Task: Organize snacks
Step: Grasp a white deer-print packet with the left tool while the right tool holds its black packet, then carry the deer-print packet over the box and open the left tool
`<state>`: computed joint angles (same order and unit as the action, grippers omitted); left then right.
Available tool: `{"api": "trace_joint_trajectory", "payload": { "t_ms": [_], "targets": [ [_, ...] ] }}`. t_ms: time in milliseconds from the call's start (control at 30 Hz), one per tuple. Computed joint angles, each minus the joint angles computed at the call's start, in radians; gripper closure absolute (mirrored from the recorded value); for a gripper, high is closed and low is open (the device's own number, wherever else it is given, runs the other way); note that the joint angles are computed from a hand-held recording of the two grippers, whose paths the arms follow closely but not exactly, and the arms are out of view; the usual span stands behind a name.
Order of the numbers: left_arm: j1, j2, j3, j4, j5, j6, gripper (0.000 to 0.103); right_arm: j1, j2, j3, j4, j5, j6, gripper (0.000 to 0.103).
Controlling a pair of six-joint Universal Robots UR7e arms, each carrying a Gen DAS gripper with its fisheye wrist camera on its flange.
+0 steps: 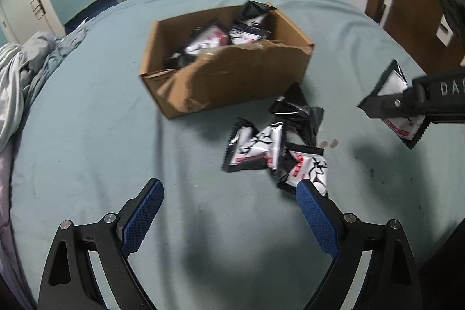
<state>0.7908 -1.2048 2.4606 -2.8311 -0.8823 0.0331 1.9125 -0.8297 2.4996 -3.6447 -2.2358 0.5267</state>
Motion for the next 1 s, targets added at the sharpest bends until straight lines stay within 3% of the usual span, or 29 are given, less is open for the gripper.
{"api": "trace_joint_trajectory", "payload": {
  "t_ms": [333, 400, 467, 500, 667, 1000],
  "targets": [
    [-0.010, 0.165, -0.033, -0.086, -0.078, 0.021, 0.010, -0.013, -0.061, 0.044, -0.008, -0.033, 0.107, 0.083],
    [-0.008, 0.210, -0.054, -0.070, -0.071, 0.010, 0.020, -0.022, -0.059, 0.050, -0.034, -0.031, 0.107, 0.083],
    [0.003, 0.233, -0.076, -0.029, -0.085, -0.012, 0.052, -0.026, -0.053, 0.051, -0.046, -0.038, 0.110, 0.083],
    [0.011, 0.239, -0.087, -0.001, -0.100, -0.026, 0.051, -0.024, -0.051, 0.049, -0.043, -0.048, 0.112, 0.083],
    [0.021, 0.178, -0.067, -0.006, -0.166, -0.035, 0.055, -0.023, -0.039, 0.037, -0.016, -0.087, 0.128, 0.083],
    [-0.035, -0.025, -0.012, -0.022, -0.141, -0.055, 0.056, 0.012, -0.027, 0.024, -0.017, -0.112, 0.122, 0.083]
  ]
}}
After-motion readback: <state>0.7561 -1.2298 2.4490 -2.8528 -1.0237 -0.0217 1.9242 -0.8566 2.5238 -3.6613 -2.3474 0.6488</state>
